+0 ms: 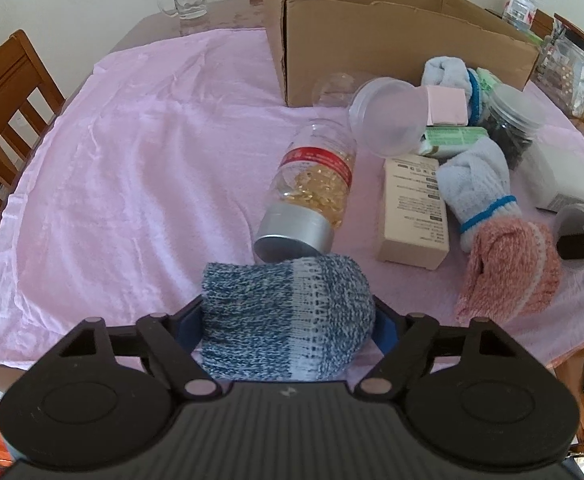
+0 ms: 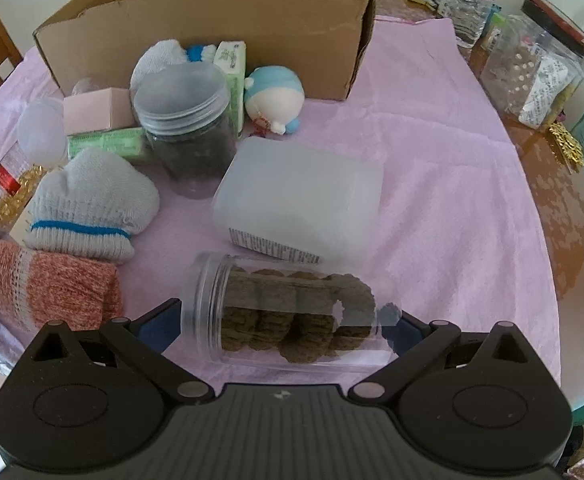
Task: Organize objects
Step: 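Carry sock with left tool into cardboard box while right tool drops cookie jar in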
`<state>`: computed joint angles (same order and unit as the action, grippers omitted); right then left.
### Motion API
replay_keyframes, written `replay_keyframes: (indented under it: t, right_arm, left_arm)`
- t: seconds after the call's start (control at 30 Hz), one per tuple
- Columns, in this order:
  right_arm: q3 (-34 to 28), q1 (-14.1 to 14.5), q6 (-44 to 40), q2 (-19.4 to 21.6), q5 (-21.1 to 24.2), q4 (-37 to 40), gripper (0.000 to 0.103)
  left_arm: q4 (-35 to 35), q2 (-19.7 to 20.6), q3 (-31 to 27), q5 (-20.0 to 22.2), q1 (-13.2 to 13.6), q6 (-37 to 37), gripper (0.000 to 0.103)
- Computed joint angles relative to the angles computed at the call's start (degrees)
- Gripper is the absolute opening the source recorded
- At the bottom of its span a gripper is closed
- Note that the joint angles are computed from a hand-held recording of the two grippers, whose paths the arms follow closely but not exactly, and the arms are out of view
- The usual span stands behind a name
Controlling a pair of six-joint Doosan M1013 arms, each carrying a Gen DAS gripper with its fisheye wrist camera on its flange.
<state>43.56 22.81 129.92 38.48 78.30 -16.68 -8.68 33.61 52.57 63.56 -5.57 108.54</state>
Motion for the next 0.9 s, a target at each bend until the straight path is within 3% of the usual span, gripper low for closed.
replay_keyframes:
  t: [0.27, 0.5, 0.73, 0.9]
  right_arm:
    - [-1.6, 0.2, 1.2, 0.7, 2.1, -0.5, 0.095]
    - [-2.4, 0.3, -1.0, 0.4, 2.8, -0.5, 0.095]
    - [-4.6, 0.1, -3.9, 0.3, 3.2, 0.6, 0.095]
    - [-7.9, -0.4, -6.3, 0.8, 3.1, 2.2, 0.095]
  left_arm:
    - [-2.1, 1.0, -2.7, 3.7, 0.6, 3.5, 0.077]
    - [-5.3, 2.9, -8.6, 11.1, 1.8, 8.5, 0.077]
    - [-6.9, 7.7, -20.7, 20.5, 2.3, 12.1, 0.077]
    - [-7.4, 13.7, -34.0, 26.0, 1.4, 12.1, 0.077]
